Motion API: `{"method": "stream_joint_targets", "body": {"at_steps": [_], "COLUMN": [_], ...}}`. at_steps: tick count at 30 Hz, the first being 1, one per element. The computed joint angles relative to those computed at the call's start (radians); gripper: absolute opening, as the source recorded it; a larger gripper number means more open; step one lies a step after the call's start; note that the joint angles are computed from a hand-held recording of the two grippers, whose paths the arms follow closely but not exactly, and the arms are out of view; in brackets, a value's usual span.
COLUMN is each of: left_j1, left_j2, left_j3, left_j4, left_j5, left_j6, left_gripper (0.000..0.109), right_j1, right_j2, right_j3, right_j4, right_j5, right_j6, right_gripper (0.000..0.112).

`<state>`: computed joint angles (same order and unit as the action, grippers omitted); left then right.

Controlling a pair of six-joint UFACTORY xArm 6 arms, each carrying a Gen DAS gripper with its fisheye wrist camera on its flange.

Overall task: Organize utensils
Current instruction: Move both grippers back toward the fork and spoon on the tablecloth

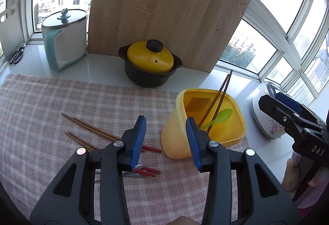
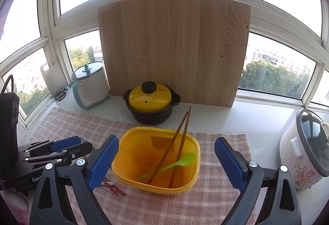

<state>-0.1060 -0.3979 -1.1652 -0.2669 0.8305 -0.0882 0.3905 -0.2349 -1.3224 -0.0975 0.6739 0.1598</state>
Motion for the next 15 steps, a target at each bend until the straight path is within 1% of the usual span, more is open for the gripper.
{"method": "stream_joint_targets", "body": {"at_steps": [5, 10, 15], "left_j1": [0.073, 0.149, 0.229], "left_j2": [-0.053, -0.104, -0.143], "left_j3": [0.038, 0.088, 0.130], "left_j4": [-0.035, -0.054, -0.035], "left_j5": [0.040, 0.064, 0.095], "left_j6": [0.027, 0.066, 0.124], "left_gripper": [0.040, 0.040, 0.040], "right_j1": [0.038, 0.078, 0.108], "right_j2": [-0.045, -0.076, -0.102], "right_j3": [0.043, 0.074, 0.122], "right_j4": [-0.046, -0.085, -0.091], "right_j5": [-0.022, -0.022, -0.058], "right_j6": [0.039, 0.071, 0.098], "right_gripper": [0.103, 0.103, 0.103]}}
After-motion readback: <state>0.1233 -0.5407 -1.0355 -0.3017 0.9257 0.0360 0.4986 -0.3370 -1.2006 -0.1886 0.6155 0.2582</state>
